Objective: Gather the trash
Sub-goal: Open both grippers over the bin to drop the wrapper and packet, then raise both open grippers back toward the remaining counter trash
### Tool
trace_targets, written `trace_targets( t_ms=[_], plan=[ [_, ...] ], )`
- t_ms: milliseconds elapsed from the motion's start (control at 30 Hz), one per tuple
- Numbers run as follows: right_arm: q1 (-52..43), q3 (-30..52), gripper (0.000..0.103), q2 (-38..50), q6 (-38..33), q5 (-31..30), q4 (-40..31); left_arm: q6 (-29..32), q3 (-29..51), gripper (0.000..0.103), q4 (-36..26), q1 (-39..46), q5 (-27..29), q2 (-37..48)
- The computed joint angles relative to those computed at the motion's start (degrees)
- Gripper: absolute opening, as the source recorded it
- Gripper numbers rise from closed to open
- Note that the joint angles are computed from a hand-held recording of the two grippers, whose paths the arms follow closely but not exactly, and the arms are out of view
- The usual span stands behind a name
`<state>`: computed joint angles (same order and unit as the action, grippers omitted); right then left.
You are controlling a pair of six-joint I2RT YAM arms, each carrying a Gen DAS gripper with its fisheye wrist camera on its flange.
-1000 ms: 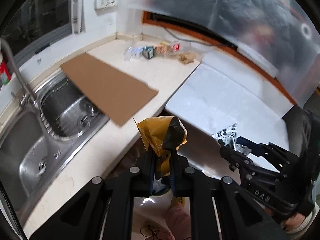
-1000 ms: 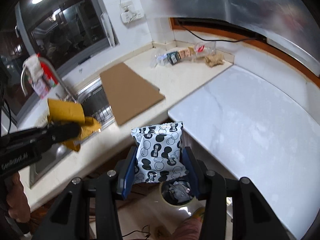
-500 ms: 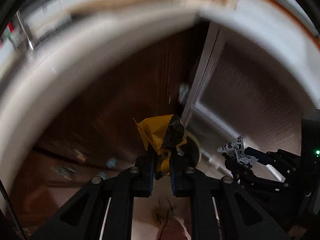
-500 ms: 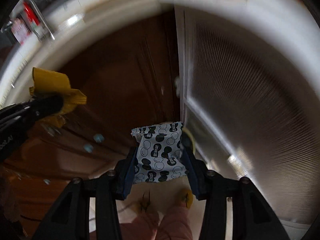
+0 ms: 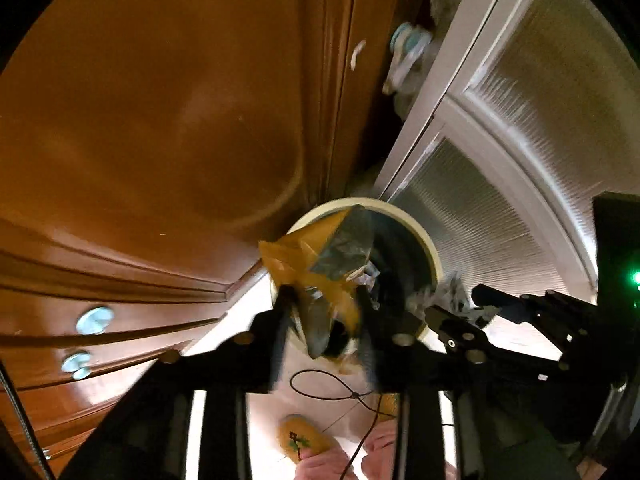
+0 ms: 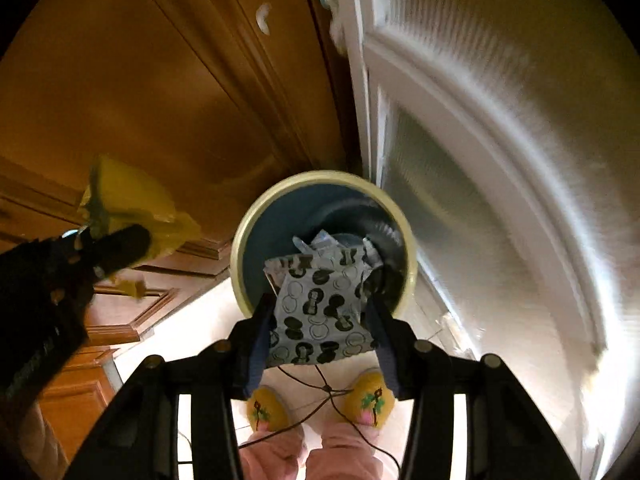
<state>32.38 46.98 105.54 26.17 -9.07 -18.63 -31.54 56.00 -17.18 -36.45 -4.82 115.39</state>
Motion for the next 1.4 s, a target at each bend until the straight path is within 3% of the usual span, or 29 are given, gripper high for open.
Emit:
trace_targets(
  t_ms=[67, 300, 567, 733, 967, 1167, 1400],
  plan=[
    [-0.69, 0.94, 0.047, 3.03, -1.00, -0.92, 1.32, 0.89, 2.53, 0.053, -0.85, 0.33, 1.16, 3.03],
    [-1.49, 0.64, 0.061, 2.77, -1.01, -1.15, 1.40, 3.06, 5.17, 0.056, -3.86, 1.01, 2.09, 4.74],
    [-0.87, 2.16, 0.061, -4.53, 1.36, -1.22, -6.67, 3.35, 6.25, 0.056, -10.93, 0.94, 1.53, -1.72],
    [-1.20, 4.91, 0.061, -12.06, 2.66, -1.01, -15.93, 3.08, 6.65, 0.056, -18.40, 0.77, 1.69, -9.94],
    [0.39, 14.55, 0.061, -20.96, 6.28, 0.74, -31.50, 5.02, 14.15, 0.056, -34.58, -0.68, 0.53, -21.16],
    [1.92, 27.67, 0.061, -25.94, 9.87, 2.26, -46.32, 8.81, 27.35, 0.056, -48.87, -1.80, -1.39, -28.09],
    [5.53, 50.44, 0.061, -25.36, 13.18, 8.09, -62.97, 13.33, 47.37, 0.059, -61.52, -0.87, -1.58, -28.06]
  ],
)
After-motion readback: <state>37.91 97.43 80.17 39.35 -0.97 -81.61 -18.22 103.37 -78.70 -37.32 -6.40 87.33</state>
